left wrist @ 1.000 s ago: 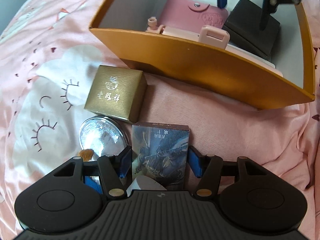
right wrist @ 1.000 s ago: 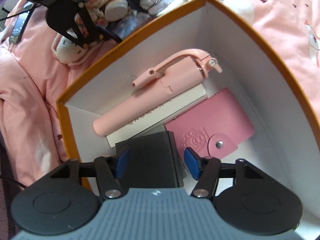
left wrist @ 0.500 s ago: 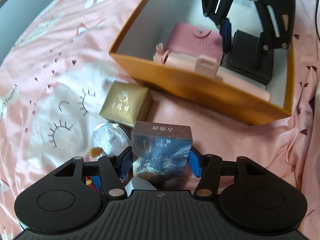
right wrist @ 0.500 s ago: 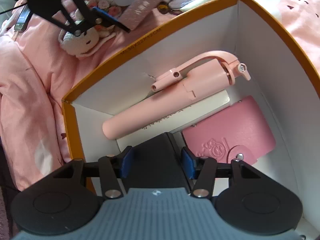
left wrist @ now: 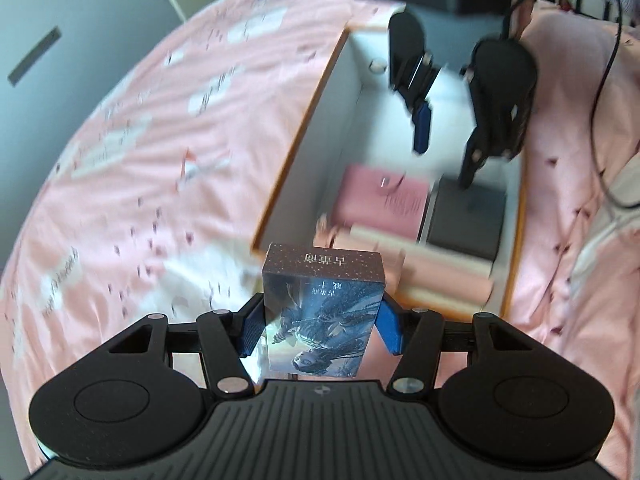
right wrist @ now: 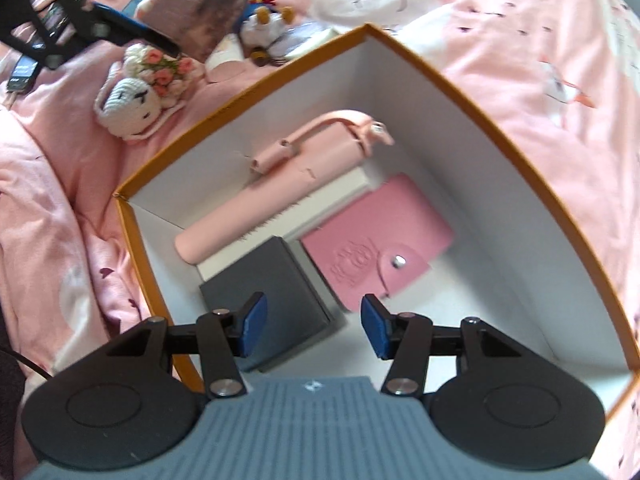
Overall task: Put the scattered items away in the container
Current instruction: 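Lift the illustrated card box over the orange box with the left tool, then lower the card box into the orange box and open the left tool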
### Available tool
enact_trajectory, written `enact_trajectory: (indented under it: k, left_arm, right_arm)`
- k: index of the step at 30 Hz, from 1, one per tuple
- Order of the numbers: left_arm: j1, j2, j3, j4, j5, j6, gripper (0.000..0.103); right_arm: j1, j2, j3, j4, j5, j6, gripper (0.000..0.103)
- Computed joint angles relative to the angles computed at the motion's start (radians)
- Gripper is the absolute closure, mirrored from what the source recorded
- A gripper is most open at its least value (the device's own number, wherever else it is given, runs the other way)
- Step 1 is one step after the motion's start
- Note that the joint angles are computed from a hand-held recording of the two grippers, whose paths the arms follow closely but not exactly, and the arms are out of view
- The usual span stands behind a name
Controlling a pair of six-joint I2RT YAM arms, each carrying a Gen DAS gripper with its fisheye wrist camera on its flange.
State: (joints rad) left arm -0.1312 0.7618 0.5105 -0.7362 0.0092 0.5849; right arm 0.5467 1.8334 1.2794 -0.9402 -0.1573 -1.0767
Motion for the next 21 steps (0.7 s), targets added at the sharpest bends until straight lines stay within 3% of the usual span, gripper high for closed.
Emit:
enact_trajectory:
  k: [2, 8, 14, 21]
  left_arm:
    - [-0.069, 0.019, 0.046, -0.015, -0.025, -0.034, 0.036]
    - [-0.284, 0.259, 0.096, 0.172, -0.099, -0.118, 0.036]
    - [-0.341, 0.588, 0.199, 0.316, -0.083, -0.128, 0.036]
    - [-0.346, 0.857, 0.348, 0.325, -0.041, -0.115, 0.036]
  right_arm:
    - [-0.017, -0.021, -0.01, 0.009, 0.005, 0.0, 0.048]
    - [-0.064, -0.076, -0.037, 0.027, 0.007, -0.031, 0.048]
    - [-0.108, -0.067, -0.033, 0.042, -0.005, -0.041, 0.048]
    - [-0.138, -0.037, -0.027, 0.082, -0.005, -0.051, 0.048]
